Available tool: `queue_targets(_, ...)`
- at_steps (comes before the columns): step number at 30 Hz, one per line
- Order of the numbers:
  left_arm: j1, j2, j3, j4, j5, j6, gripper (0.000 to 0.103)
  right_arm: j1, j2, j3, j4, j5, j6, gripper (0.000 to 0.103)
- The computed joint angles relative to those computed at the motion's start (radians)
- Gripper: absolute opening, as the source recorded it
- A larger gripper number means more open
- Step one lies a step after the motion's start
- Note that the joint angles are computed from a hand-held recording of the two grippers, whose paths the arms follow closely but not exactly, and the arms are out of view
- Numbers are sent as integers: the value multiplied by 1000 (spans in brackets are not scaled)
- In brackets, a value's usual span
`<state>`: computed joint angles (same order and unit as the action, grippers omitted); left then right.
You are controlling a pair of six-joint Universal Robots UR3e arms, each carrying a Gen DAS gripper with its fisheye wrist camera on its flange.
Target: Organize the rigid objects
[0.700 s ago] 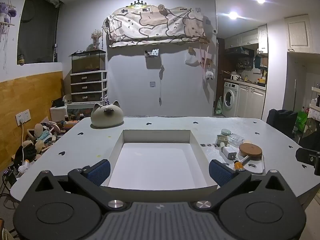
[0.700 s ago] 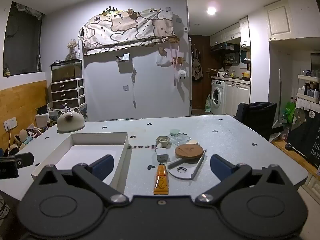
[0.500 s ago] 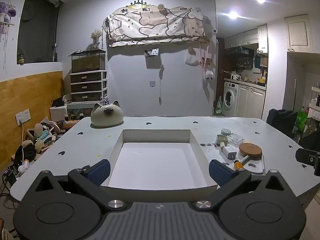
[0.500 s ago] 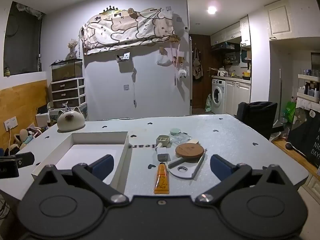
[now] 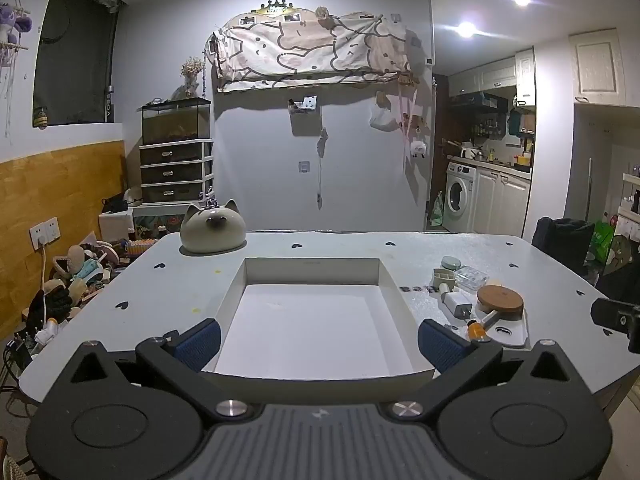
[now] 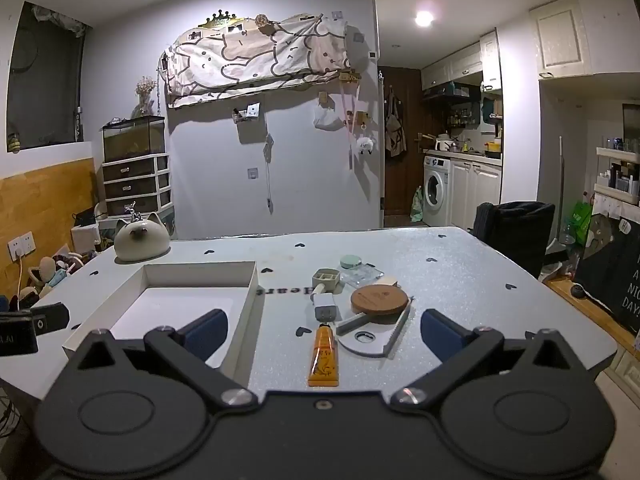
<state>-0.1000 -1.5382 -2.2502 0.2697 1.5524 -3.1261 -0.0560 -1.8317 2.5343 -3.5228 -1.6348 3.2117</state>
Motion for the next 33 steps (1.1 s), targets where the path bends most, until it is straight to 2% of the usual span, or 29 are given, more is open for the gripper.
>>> queue_targets(33,0,2,1,-6,-1,-1,103,4,-19,-7,31,-3,0,103)
